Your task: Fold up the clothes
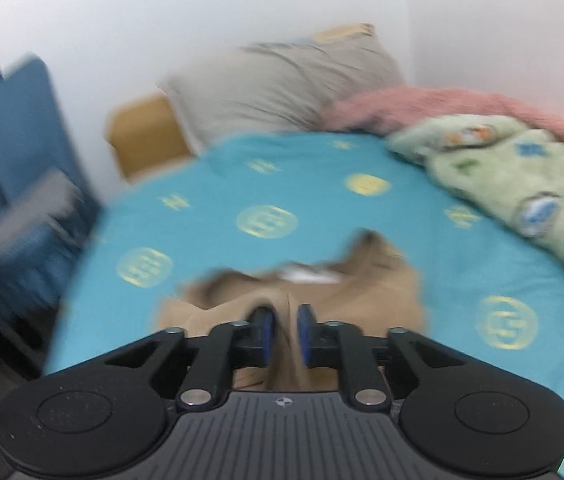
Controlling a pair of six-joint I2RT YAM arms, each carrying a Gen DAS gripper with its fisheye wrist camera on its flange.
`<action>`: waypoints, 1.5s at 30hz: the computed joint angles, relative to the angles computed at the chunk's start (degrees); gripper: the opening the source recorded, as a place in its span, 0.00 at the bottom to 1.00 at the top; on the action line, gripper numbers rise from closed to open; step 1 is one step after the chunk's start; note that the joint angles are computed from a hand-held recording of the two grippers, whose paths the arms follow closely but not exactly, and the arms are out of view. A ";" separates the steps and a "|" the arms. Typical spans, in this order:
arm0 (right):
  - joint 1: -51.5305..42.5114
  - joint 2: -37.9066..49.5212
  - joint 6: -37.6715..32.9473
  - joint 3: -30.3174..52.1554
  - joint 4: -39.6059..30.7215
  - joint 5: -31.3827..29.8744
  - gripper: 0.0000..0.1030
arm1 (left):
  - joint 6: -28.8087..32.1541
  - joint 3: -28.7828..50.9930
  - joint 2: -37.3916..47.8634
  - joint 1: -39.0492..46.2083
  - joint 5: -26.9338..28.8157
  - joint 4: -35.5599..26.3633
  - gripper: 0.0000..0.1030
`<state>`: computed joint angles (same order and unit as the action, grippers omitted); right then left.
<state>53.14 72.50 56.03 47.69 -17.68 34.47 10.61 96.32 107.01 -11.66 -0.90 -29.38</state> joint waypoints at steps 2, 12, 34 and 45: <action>-0.71 -0.61 -0.14 -1.05 1.15 -0.49 0.89 | -1.17 -3.60 -2.73 -1.49 0.56 0.60 0.46; 0.20 -3.58 -2.88 -4.28 6.24 -0.17 0.89 | -0.08 -31.71 -37.09 8.51 8.70 0.05 0.78; -2.18 21.12 -23.78 20.19 15.33 -8.01 0.89 | 24.89 -31.73 -48.94 58.45 51.22 -32.19 0.81; -11.55 62.49 -33.52 70.09 -3.47 -11.56 0.71 | 16.61 -31.50 -37.16 58.53 49.63 -21.35 0.81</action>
